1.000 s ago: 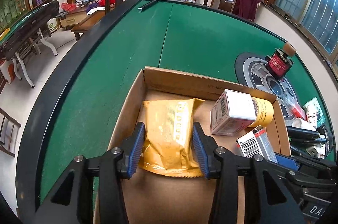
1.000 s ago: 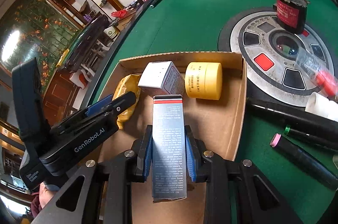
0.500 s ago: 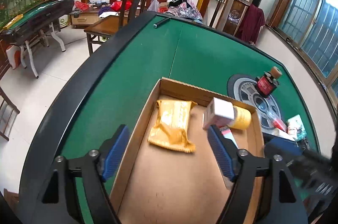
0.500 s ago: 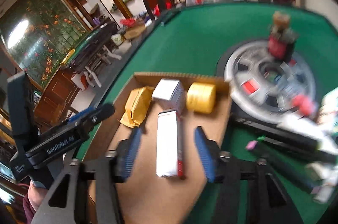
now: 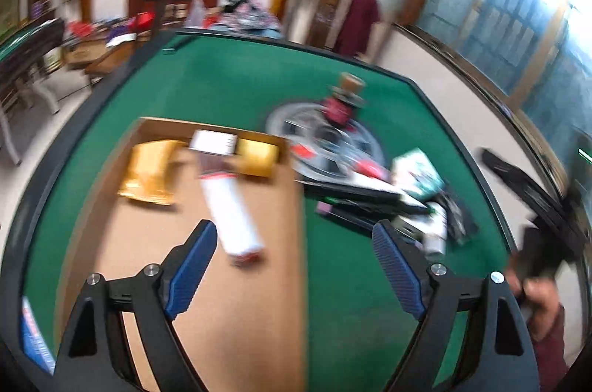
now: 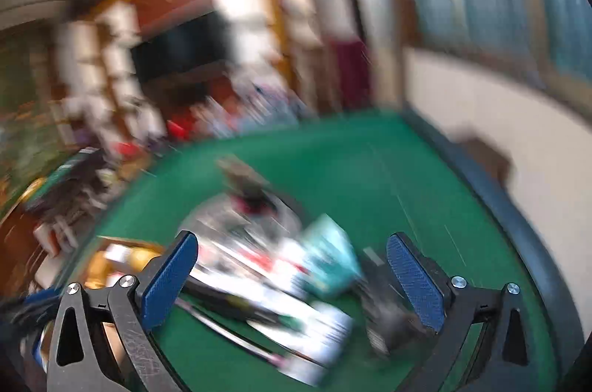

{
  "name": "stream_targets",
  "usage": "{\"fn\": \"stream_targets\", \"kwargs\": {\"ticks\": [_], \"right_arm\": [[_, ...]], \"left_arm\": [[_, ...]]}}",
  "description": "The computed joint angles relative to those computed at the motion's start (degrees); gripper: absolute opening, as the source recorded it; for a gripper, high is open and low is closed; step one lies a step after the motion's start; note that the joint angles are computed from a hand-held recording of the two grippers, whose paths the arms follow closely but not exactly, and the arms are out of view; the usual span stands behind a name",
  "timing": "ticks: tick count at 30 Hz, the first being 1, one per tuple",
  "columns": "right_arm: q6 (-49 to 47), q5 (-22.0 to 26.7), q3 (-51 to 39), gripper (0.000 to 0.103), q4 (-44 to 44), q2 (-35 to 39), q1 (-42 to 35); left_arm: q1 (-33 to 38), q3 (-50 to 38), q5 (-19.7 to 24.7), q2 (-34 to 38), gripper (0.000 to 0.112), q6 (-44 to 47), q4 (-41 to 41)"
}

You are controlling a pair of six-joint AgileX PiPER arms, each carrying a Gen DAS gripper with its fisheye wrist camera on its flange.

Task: Organize objects
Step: 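Move the left gripper to the black markers and grasp one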

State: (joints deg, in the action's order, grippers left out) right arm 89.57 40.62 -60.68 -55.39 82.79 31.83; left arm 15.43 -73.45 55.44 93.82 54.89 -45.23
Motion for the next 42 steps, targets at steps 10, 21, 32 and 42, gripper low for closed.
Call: {"fn": "stream_targets", "kwargs": {"ticks": [10, 21, 32, 42], "right_arm": [[6.57, -17.03, 12.00, 0.103, -3.53, 1.30, -17.33], [-5.14, -28.92, 14.18, 0.103, 11.42, -0.07, -22.28], [-4.31, -27.53, 13.31, 0.103, 10.53, 0.75, -20.06], [-6.10, -27.16, 13.44, 0.103, 12.10, 0.79, -19.83]], "left_arm": [[-17.68, 2.66, -10.08, 1.02, 0.085, -10.66, 9.22], [-26.16, -32.22, -0.63, 28.07, 0.085, -33.83, 22.64], [-27.47, -28.78, 4.97, 26.31, 0.086, -29.69, 24.55], [-26.09, -8.40, 0.18, 12.24, 0.086, -19.34, 20.74]]}}
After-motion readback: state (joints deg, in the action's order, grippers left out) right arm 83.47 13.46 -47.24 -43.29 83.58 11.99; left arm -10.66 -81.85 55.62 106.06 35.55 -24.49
